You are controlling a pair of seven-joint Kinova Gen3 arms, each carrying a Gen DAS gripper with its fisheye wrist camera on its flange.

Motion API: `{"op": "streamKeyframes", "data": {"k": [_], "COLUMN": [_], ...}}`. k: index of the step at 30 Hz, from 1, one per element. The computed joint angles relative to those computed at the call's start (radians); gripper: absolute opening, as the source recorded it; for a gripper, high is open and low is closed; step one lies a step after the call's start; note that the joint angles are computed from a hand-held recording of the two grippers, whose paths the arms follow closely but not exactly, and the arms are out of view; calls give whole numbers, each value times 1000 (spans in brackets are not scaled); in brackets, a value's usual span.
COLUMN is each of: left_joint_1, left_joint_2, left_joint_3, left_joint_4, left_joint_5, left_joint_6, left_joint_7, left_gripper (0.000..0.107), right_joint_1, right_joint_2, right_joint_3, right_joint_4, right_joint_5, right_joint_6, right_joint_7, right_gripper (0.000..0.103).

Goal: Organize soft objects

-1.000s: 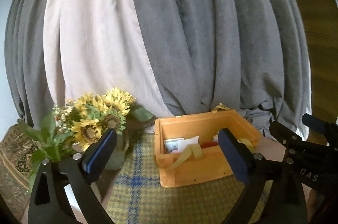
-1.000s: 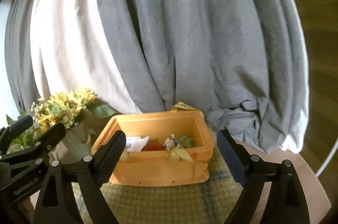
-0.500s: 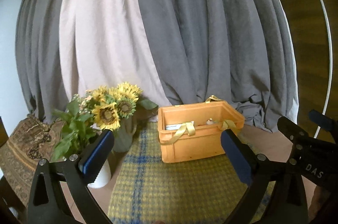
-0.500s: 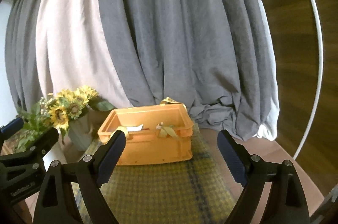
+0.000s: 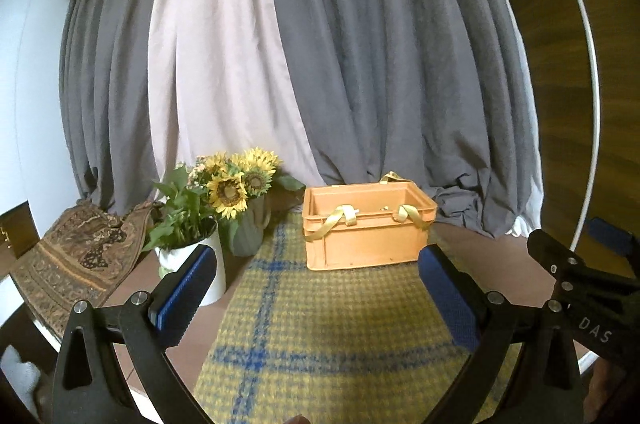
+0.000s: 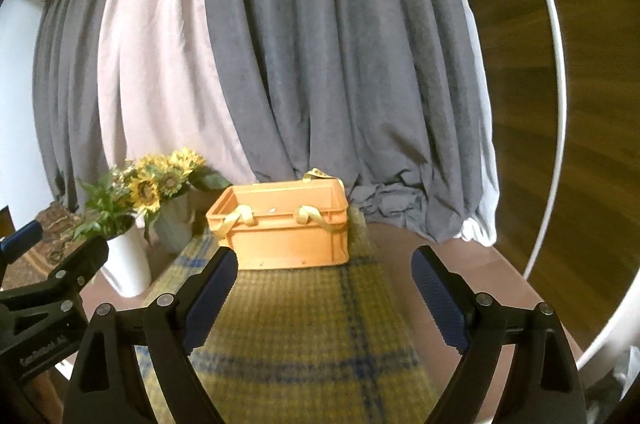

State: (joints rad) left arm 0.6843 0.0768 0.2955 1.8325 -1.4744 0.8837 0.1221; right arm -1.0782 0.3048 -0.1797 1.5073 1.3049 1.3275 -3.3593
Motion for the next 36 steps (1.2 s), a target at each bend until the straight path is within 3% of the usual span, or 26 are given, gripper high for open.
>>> {"op": "streamKeyframes", "data": {"k": [13, 36], "left_joint_1": [41, 75], "left_joint_2": [-87, -108], "left_joint_3": [92, 156], "left_joint_4": [86, 101], "left_joint_5": [51, 41], "left_joint_6": [94, 197], "left_joint_7": [17, 60], "left_gripper": [103, 103], "right_joint_1": [-98, -142], "right_joint_2": [-37, -66], "right_joint_3": [-71, -116], "right_joint_4": [57, 99], "right_joint_5": [-6, 17], "right_joint_6": [165, 268], "right_joint_7": [-68, -107], "right_gripper": [91, 91]}}
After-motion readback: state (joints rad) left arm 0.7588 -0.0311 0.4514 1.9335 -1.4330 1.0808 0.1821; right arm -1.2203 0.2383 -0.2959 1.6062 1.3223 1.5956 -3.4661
